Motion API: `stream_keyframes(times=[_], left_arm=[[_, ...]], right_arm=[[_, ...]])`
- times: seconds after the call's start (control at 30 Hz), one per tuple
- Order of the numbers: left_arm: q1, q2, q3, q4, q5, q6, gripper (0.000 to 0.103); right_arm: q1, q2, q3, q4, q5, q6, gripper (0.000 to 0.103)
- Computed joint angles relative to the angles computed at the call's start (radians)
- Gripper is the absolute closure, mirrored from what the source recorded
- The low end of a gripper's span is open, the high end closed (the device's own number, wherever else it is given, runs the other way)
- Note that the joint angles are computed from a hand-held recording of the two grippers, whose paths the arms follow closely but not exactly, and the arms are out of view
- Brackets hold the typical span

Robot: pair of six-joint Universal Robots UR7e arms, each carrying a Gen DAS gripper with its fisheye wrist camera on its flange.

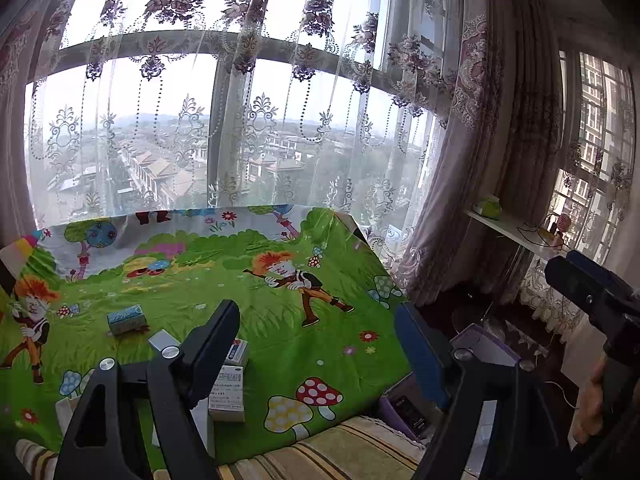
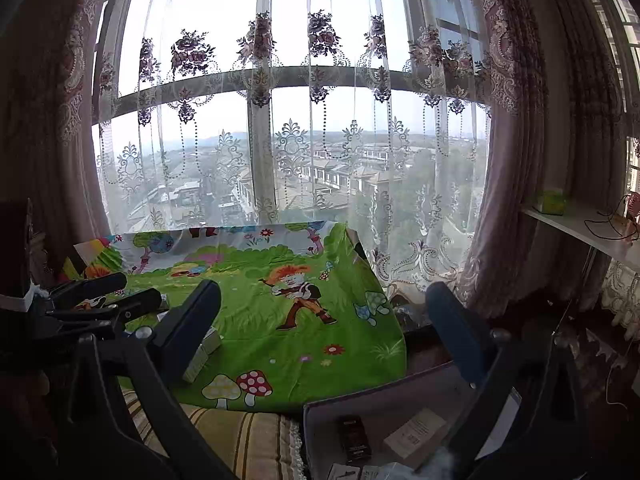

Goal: Organize rigid objects
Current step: 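Move both grippers back over the boxes on the bed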

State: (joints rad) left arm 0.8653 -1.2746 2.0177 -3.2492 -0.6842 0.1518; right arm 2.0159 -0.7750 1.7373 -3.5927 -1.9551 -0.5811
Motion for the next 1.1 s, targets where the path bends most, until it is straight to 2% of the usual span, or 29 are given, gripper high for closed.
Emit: stream_keyframes(times=[0.33,0.6,0.73,0.83,0.97,1.1], left_arm=[[0.089,-0.156,0.029,0.077,0.074,-0.088,0.023],[0.17,-0.273,0.047,0.161,0.104,-0.184,0.023],[0.22,-0.322,0.05,0.218,0.087,-0.277,0.023],[0.263,-0.353,0.04,0.327,0.087,-0.388,0.023],[0.352,-0.38,0.014,0.499,0.019,-0.567,0.027],[0.43,-0.384,-0.001,0.605,-0.052,-0.672,0.031]], right_arm=[[0.044,0.068,-0.073,0.123,-0.015,0.012,0.0],[0.056,0.134,-0.162,0.276,-0.027,0.083,0.0],[0.052,0.169,-0.215,0.374,-0.024,0.136,0.0],[0.047,0.203,-0.27,0.474,-0.036,0.206,0.0],[0.04,0.26,-0.35,0.597,-0.056,0.265,0.0],[0.038,0.322,-0.43,0.711,-0.093,0.305,0.0]])
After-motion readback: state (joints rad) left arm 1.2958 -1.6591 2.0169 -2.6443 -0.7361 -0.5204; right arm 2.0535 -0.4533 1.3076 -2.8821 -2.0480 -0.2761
